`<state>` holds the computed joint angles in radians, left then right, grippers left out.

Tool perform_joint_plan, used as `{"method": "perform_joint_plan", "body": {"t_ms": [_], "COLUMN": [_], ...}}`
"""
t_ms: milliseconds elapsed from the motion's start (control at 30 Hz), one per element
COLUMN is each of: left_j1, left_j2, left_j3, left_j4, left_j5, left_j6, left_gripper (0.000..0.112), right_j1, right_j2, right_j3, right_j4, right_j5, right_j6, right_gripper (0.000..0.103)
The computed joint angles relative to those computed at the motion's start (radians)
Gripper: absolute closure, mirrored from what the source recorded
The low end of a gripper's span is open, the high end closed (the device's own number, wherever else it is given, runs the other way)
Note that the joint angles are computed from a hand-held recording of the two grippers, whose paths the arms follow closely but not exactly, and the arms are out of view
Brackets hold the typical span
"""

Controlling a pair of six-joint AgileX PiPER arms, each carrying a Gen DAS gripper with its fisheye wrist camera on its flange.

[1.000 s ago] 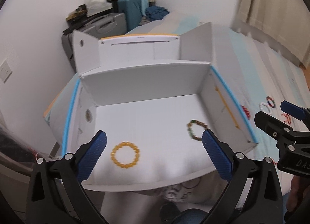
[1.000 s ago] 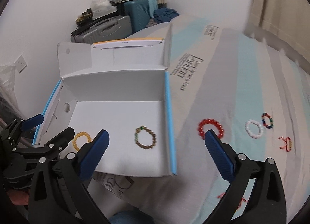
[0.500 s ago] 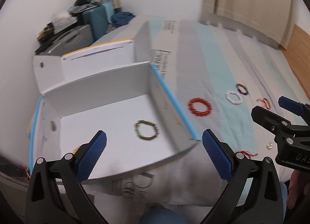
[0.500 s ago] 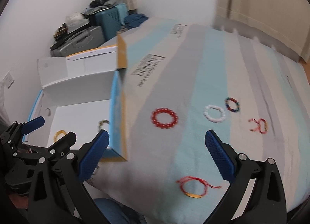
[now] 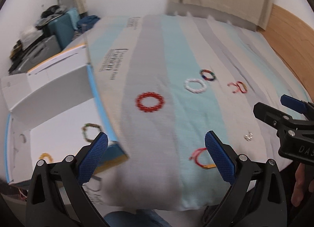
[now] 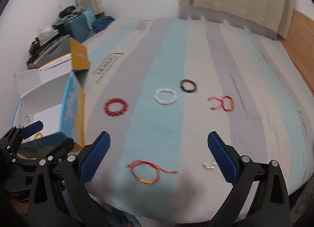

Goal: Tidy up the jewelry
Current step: 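Move both tools back over the remaining bracelets on the bed, then grasp red cord bracelet with left tool while right tool grasps pearl pendant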

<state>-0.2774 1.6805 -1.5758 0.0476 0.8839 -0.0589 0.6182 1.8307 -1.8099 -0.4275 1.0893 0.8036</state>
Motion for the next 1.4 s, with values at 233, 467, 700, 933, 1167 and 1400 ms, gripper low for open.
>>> {"method": "perform_joint_plan", "body": {"t_ms": [233,467,700,933,1167,1400], "left_j1": [-0.102,-0.126,-0.145,-0.137,-0.141,-0.154], "left_j2": [0.040,0.109,0.179,0.248,0.305,0.325], "left_j3": [0.043,0.111,0.153,0.133,0.111,0.100], "left_j4": [0.008,-0.019,-0.009,-0.025,-0.026,-0.013], "left_j5": [-0.050,-0.120,-0.176,-0.197,-0.200,-0.200], "left_j6": [-0.020,-0.005,-0.014,0.001,0.006,0.015], "left_gripper": [0.015,0.015,0.015,0.015,0.016,0.028], "right_j1": [-0.090,-0.172,-0.236,-0.297,-0.338,-0.350], "right_j2": [-0.097,-0.127,-0.093,-0.032,0.033,0.054], "right_j3": [0.235,0.412,0.502,0.511,0.502,0.509], "right_j4": [0.022,0.065,0.125,0.205,0.283,0.305], "right_j5": [-0.100,-0.201,-0.281,-0.328,-0.357,-0.377], "right_j6": [0.021,0.001,-0.039,-0.112,-0.171,-0.189], "right_gripper": [0.008,0.008,0.008,0.014,0.028,0.044]}}
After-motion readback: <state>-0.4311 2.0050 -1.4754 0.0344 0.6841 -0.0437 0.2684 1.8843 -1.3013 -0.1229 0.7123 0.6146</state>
